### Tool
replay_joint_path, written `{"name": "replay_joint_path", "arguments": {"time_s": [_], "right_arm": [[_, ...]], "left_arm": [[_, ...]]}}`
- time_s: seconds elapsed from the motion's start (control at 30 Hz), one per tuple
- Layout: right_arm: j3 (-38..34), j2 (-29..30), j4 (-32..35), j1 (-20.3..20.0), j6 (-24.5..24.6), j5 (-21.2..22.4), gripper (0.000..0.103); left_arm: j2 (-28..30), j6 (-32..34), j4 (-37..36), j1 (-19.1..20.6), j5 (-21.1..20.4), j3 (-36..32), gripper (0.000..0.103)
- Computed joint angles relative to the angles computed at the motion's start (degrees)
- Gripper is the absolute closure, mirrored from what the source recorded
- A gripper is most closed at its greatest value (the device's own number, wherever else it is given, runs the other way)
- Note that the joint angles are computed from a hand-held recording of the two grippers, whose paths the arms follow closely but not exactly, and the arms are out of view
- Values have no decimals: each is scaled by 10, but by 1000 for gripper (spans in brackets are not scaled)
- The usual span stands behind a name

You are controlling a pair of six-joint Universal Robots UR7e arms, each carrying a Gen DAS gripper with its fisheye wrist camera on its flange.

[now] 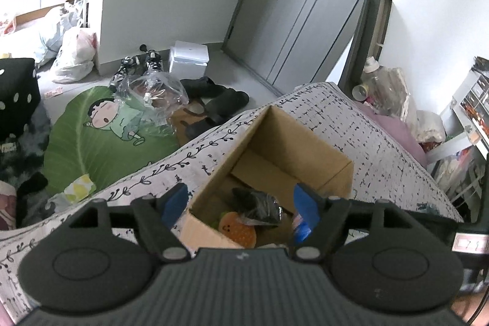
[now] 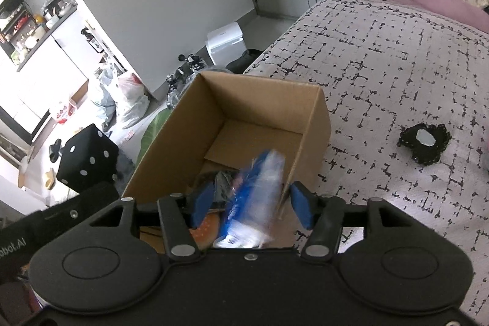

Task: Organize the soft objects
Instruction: 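Lower the blue tissue pack into the box and open the right gripper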

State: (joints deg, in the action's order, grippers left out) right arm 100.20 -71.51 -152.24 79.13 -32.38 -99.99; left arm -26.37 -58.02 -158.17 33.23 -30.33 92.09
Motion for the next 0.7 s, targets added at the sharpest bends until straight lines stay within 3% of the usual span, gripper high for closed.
{"name": "replay_joint_path", "arguments": {"time_s": [0.1, 0.43, 0.57, 0.7], "right_arm": [[-2, -9, 11, -6, 5, 15, 39], [0, -51, 35, -31, -20, 32, 39], [5, -71, 40, -45, -46, 43, 27], [-3, -88, 62, -65, -32, 69, 20]], "left_arm": [[-3, -20, 5, -1, -2, 6, 28], [19, -3, -3, -12, -8, -19, 27], [35, 21, 14, -19, -5, -44, 27], [50, 41, 23, -24, -23, -71, 21]]}}
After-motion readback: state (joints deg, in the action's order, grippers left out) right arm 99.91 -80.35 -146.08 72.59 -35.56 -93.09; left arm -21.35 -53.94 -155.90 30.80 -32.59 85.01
